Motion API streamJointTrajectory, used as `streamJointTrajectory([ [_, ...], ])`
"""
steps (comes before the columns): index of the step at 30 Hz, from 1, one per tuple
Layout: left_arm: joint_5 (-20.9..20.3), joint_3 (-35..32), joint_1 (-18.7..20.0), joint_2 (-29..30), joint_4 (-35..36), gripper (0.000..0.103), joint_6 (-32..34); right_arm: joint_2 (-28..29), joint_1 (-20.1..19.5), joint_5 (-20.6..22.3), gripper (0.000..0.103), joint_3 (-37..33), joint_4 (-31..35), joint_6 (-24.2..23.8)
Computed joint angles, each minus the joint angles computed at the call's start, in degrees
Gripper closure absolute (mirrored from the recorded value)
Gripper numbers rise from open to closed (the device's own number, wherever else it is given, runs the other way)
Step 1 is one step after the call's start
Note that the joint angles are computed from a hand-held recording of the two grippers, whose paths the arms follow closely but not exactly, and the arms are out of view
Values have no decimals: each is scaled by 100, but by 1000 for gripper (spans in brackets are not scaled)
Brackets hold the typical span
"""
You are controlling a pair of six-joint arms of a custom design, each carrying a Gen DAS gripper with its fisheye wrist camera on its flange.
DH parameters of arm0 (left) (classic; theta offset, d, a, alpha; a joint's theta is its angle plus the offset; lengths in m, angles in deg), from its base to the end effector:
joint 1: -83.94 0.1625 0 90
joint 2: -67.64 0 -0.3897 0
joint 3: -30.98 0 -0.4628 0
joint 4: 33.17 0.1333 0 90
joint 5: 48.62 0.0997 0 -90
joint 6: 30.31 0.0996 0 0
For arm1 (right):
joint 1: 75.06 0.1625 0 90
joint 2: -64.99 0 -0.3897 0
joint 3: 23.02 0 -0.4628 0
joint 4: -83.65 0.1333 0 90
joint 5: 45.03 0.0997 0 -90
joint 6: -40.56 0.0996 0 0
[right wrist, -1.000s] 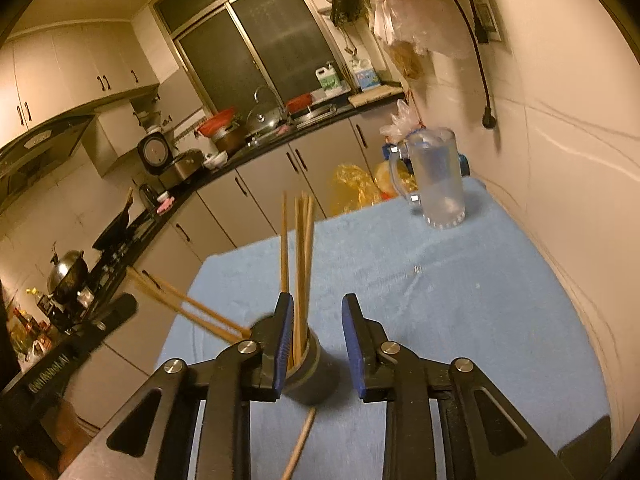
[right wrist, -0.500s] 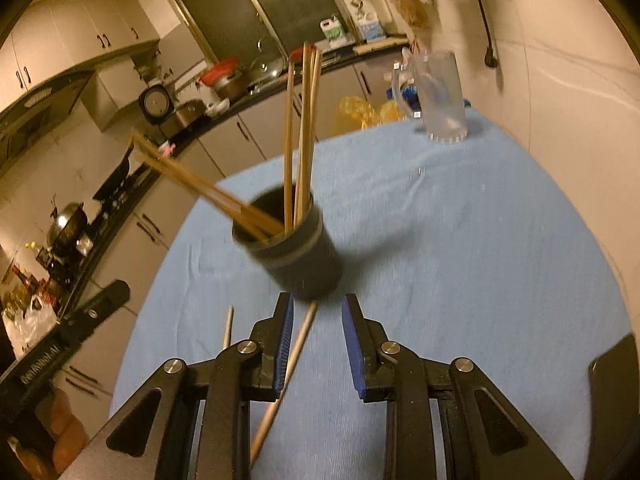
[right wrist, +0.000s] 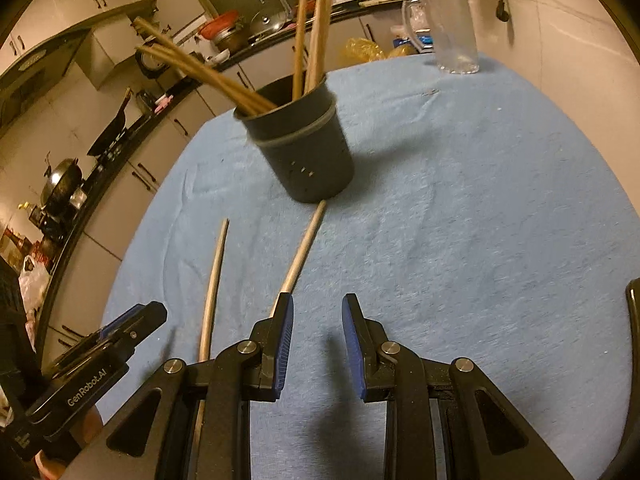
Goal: Organize utensils
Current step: 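Move the right gripper back over the last loose chopsticks, then close the right gripper on a fifth chopstick and lift it upright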
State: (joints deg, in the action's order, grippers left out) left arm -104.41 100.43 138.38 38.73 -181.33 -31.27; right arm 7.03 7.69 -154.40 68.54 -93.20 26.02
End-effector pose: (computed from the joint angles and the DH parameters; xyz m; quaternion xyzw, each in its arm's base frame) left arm -0.3187 -0.7713 0.0018 0.2379 0.9152 -0.2301 0.2302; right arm 0.0077 -0.7340 0.2604 -0.0192 -0.8842 0.4054 0.2312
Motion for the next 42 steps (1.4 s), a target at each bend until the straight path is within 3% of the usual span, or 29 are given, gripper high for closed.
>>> streamJointTrajectory([
  [7, 7, -98, 105, -7, 75, 70, -173, 374, 97, -189, 74, -427, 472, -48],
  [14, -22, -277, 151, 69, 292, 70, -211, 706, 204, -541, 73, -684, 564, -412],
  [17, -52, -385, 148, 145, 418, 70, -190, 698, 215, -587, 74, -703, 683, -663],
  [19, -60, -501, 129, 229, 513, 70, -152, 655, 202, -638, 80, -692, 779, -854],
  [23, -87, -814, 103, 427, 761, 69, -82, 426, 99, -682, 81, -599, 1041, -938],
  [29, -70, -1679, 101, 973, 1495, 66, -82, 130, -69, -753, 81, -510, 1110, -740],
  [35, 11, -2689, 113, 1600, 2267, 66, -94, -70, -243, -435, 79, -696, 1293, -184],
  [42, 337, -3131, 31, 1918, 2569, 95, 81, 152, -344, -277, 76, -1343, 1920, 483],
])
